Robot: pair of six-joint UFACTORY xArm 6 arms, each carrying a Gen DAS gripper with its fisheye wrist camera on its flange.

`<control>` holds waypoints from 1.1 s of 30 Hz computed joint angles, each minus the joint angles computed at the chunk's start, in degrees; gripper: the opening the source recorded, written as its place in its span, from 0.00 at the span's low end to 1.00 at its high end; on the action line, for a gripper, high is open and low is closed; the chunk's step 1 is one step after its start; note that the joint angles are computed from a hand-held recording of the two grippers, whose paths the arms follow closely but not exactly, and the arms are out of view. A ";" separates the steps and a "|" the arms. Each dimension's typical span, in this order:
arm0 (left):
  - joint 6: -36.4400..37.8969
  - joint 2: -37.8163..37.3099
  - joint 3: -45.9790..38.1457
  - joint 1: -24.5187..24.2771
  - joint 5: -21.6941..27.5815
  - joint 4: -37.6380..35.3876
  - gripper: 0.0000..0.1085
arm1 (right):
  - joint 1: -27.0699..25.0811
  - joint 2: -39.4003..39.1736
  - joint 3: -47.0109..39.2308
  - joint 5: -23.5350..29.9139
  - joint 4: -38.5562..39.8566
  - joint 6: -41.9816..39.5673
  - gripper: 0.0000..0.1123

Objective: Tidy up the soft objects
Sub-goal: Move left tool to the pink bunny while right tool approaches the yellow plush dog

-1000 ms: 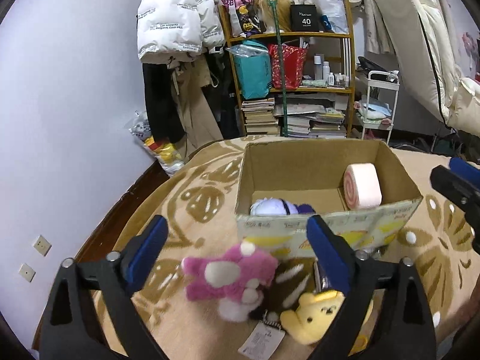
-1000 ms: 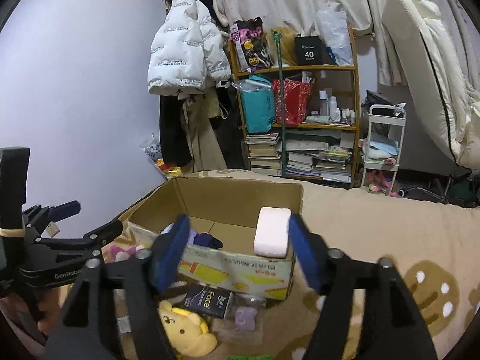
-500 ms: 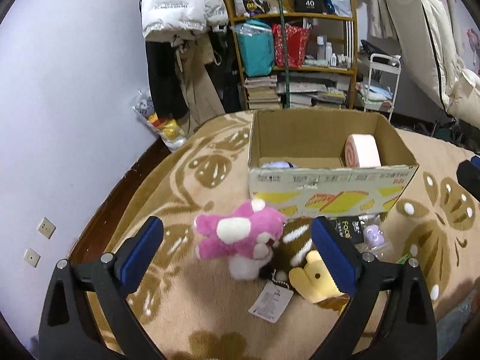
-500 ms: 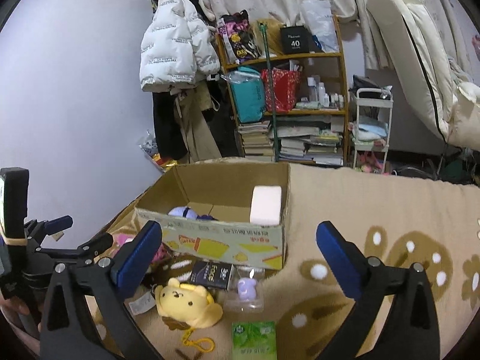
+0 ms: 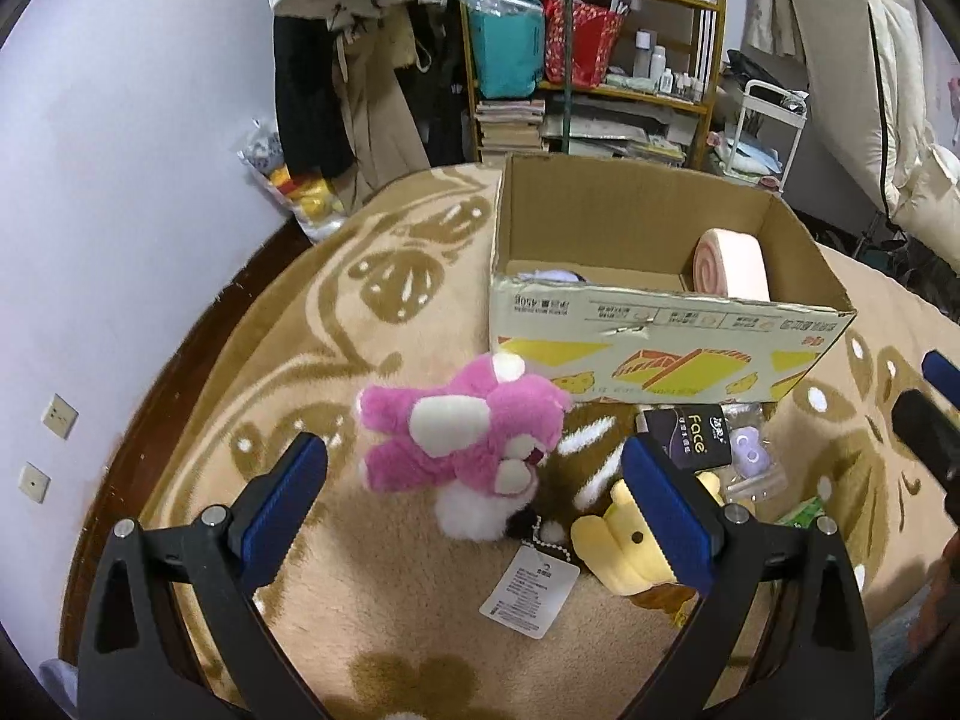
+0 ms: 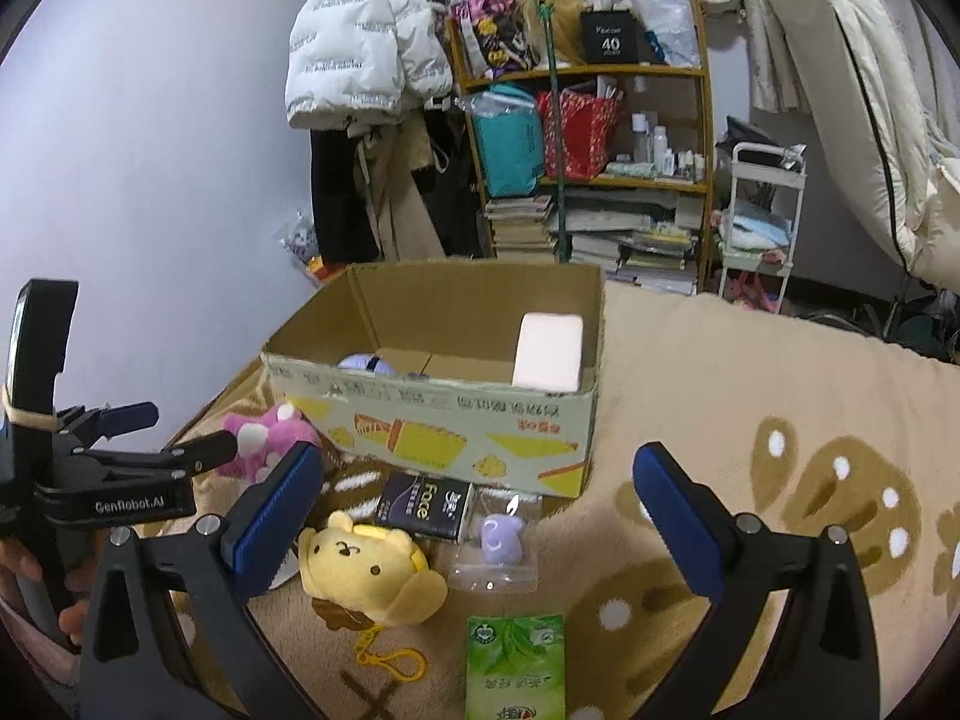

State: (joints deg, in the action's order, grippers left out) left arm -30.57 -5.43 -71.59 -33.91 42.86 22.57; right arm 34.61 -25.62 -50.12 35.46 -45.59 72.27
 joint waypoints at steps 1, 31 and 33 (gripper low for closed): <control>0.95 0.34 -0.05 0.20 -0.24 -1.21 0.90 | -0.04 0.32 -0.02 -0.22 0.40 -0.38 0.92; 13.46 16.76 -15.14 4.01 10.39 -16.11 0.90 | -0.38 17.85 -6.97 -5.81 18.07 -22.21 0.92; 13.74 17.52 -15.84 4.19 10.95 -16.60 0.90 | -0.31 18.38 -7.10 -6.05 19.89 -23.52 0.92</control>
State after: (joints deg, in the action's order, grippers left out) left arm -16.83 12.09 -87.43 -29.71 53.81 5.97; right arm 34.29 -7.24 -57.22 29.41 -25.70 48.75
